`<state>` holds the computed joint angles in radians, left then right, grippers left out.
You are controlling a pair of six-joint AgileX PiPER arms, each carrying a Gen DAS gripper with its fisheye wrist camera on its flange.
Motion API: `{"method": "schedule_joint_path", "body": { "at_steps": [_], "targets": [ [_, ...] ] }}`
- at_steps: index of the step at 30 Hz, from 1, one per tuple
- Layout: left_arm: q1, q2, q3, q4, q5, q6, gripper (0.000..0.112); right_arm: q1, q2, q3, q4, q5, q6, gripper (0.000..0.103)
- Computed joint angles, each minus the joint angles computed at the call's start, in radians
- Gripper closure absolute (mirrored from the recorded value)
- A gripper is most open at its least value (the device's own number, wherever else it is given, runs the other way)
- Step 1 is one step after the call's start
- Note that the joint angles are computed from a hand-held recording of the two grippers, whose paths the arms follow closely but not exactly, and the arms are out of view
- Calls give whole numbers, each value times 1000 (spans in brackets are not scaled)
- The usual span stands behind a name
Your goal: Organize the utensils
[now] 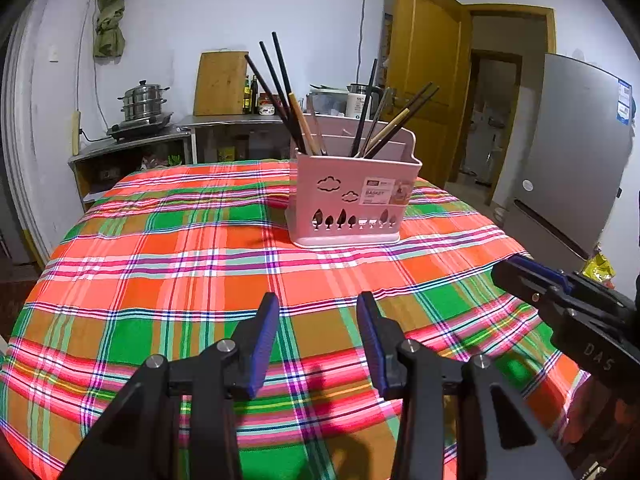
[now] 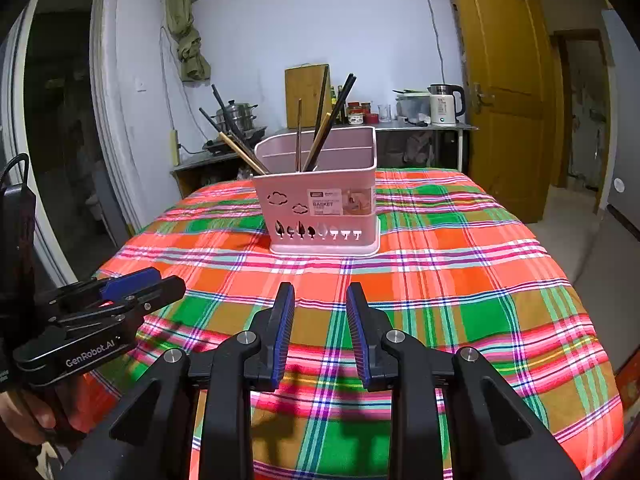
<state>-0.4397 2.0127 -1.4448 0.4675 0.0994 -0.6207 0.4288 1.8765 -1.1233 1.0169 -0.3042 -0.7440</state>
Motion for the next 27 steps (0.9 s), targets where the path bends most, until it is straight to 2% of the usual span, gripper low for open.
{"method": "schedule_joint_path", "body": {
  "at_steps": [7, 14, 17, 27],
  "targets": [
    [-4, 9, 8, 161, -8, -164, 67, 10, 14, -6, 19, -20, -22, 75],
    [1, 11, 21, 243, -14, -260, 64, 12, 23, 8, 6, -37, 3, 75],
    [2, 16, 19, 212, -10, -238, 63, 10, 24, 14, -7, -40, 21, 75],
    [-2, 1, 48, 536, -22, -565, 64, 16, 12, 35, -26, -70, 56, 75]
  ]
}}
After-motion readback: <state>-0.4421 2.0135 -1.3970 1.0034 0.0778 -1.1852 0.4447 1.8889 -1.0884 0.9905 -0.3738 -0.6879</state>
